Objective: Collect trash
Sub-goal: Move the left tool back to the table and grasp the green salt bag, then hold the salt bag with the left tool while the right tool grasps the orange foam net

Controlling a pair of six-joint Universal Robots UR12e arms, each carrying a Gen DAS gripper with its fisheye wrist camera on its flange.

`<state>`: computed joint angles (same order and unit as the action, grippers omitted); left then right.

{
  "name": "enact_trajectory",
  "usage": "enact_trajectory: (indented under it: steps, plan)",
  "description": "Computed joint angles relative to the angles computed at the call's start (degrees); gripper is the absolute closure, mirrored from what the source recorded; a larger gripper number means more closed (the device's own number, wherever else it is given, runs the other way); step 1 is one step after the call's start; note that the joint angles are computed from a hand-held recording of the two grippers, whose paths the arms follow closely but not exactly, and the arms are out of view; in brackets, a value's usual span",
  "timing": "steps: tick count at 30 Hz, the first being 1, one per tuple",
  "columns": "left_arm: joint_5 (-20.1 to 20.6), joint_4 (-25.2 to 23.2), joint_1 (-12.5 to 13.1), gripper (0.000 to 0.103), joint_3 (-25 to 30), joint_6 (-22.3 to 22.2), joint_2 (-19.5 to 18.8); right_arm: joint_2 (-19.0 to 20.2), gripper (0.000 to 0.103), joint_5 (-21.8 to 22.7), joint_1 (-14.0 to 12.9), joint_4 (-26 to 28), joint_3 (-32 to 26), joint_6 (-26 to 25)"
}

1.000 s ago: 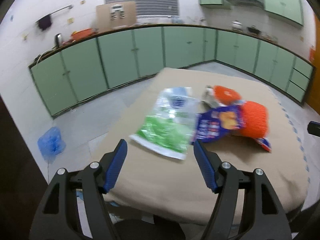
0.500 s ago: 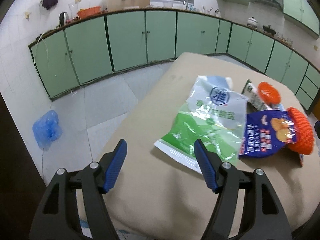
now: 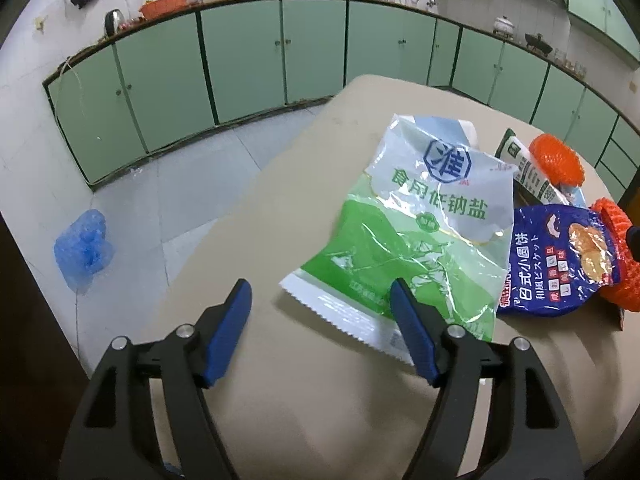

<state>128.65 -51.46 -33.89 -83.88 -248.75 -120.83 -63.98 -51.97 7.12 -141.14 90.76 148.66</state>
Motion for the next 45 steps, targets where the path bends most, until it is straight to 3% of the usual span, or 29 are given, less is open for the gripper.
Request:
enact_trajectory:
  steps: [3,4,5,7,10,26,32,35,41,42,43,45]
  plan:
    - [-1.31,-1.11,0.48,0.031,0.55,0.25,-0.4,0.17,0.051,0.19,-0.07,0.1,0.0,0.12]
    - [-0.66,-2.57,0.42,0.042,1.16,0.07,-0.67,0.12,0.051,0.23,-0.06,0.02,0.09,0.09]
    - [-0.3,-2.74,0.35,0.062,1.44,0.45,-0.82,0.07,0.051,0.36,-0.1,-0.04,0.16,0.01]
    - [1.41,-5.1,0.06,0.082,2.51,0.08,-1.25,-0.06,0.051,0.47,-0.14,-0.1,0.23,0.12]
    - [2.0,-1.63,-0.26,0.096,1.17,0.11,-0.6,-0.24,0.05,0.46,-0.25,-0.11,0.26,0.23]
    - [10.83,-4.16,-3.73,0.101,2.85,-5.29,0.96,-1.75,0.05,0.89,-1.7,-2.41,2.18,1.37]
    - [13.23,-2.63,-4.51,0.102,3.65,-4.15,1.04,-1.75,0.05,-2.52,-2.54,-5.2,3.03,4.06]
    - [14.48,-2.44,-5.05,0.103,4.82,-3.24,0.61,-0.93,0.042,-4.75,-2.81,-8.1,3.01,8.56]
    - [15.07,-1.17,-5.35,0.103,6.17,-0.99,-0.15,0.89,0.039,-4.63,-2.54,-5.94,1.24,9.07]
    - [15.12,-1.11,-5.43,0.103,6.29,-0.85,-0.2,1.02,0.046,-4.44,-2.54,-4.99,0.95,8.57]
    - [15.21,-0.98,-5.51,0.103,6.46,-0.45,-0.25,1.04,0.07,-4.48,-2.51,-4.57,0.86,7.93]
    - [15.27,-0.51,-5.66,0.103,6.74,0.37,-0.24,0.82,0.091,-3.7,-2.68,-4.29,1.0,6.67]
